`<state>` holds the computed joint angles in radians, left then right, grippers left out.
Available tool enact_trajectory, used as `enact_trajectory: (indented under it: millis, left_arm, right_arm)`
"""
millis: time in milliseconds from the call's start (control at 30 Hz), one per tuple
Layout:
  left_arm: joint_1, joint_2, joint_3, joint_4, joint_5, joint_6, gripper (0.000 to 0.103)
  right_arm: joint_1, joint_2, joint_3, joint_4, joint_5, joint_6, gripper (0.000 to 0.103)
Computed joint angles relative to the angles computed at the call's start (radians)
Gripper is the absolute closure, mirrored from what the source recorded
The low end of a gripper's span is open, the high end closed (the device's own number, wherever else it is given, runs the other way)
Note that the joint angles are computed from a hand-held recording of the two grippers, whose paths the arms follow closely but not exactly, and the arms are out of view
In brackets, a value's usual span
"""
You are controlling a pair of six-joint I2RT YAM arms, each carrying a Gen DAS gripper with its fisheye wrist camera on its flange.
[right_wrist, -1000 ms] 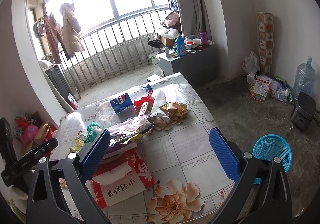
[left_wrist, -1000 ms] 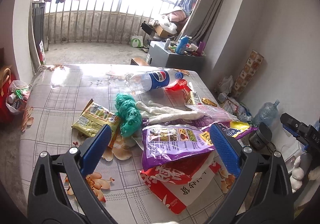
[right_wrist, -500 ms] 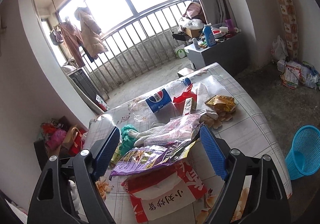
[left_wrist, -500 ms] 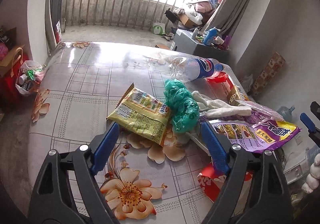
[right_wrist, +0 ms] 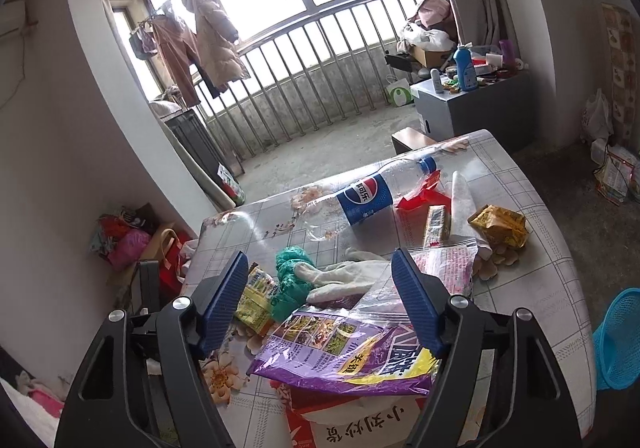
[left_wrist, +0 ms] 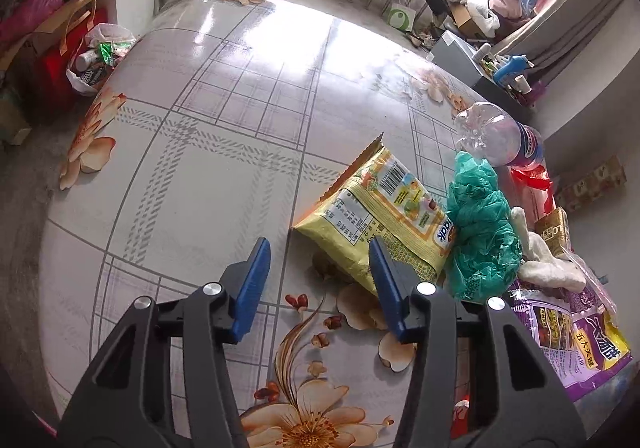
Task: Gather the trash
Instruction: 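Reach the left gripper to the yellow snack bag and close on it, then grasp the clear plastic bag with the right gripper while the left holds the yellow bag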
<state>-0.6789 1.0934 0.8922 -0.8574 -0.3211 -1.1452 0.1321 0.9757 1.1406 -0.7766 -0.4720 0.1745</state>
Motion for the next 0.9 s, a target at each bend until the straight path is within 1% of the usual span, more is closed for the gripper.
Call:
enact_trajectory:
  millis: [67,100,167,233,300,400,433,500,567,633,667,733,833,900]
  left_arm:
    - [0.001,0.013,0.002,0.014,0.004,0.011,0.066]
    - [-0.003,0.028,0.01,0.007,-0.007,0.015,0.068]
    - [-0.011,0.051,0.023,0.001,-0.028,0.022,0.078]
    - [-0.014,0.064,0.029,-0.007,-0.052,0.019,0.083]
    - [-0.025,0.086,0.041,-0.018,-0.081,0.015,0.086]
    - [-0.035,0.112,0.059,-0.038,-0.114,0.022,0.09]
    - [-0.035,0.12,0.064,-0.04,-0.116,0.027,0.093]
    - [-0.032,0.114,0.061,-0.04,-0.116,0.033,0.095]
    - [-0.027,0.106,0.054,-0.036,-0.117,0.036,0.099]
    - [-0.023,0.095,0.044,-0.031,-0.115,0.039,0.103]
    - [-0.021,0.085,0.035,-0.023,-0.111,0.041,0.103]
    - [-0.019,0.075,0.031,-0.025,-0.116,0.044,0.103]
    - [-0.026,0.022,0.009,-0.022,-0.133,0.05,0.103]
    - [-0.043,0.001,0.011,-0.03,-0.157,0.043,0.103]
  right_arm:
    - [0.016,-0.02,-0.017,0.009,0.021,0.015,0.031]
    - [0.009,-0.027,-0.022,0.006,0.019,0.018,0.031]
    - [-0.034,-0.039,-0.029,-0.012,0.002,0.021,0.031]
    - [-0.106,-0.048,-0.032,-0.042,-0.029,0.029,0.031]
    - [-0.199,-0.047,-0.036,-0.071,-0.073,0.032,0.031]
    - [-0.353,-0.031,-0.034,-0.122,-0.16,0.001,0.031]
    - [-0.4,-0.018,-0.029,-0.14,-0.193,-0.013,0.031]
    - [-0.476,0.021,-0.02,-0.17,-0.259,-0.047,0.031]
    - [-0.534,0.072,-0.016,-0.187,-0.317,-0.069,0.031]
    - [-0.574,0.138,0.002,-0.202,-0.352,-0.074,0.031]
    - [-0.585,0.171,0.012,-0.21,-0.367,-0.072,0.031]
    - [-0.59,0.261,0.051,-0.256,-0.412,-0.106,0.031]
    - [-0.56,0.342,0.095,-0.296,-0.411,-0.137,0.031]
    - [-0.518,0.361,0.117,-0.296,-0.385,-0.142,0.031]
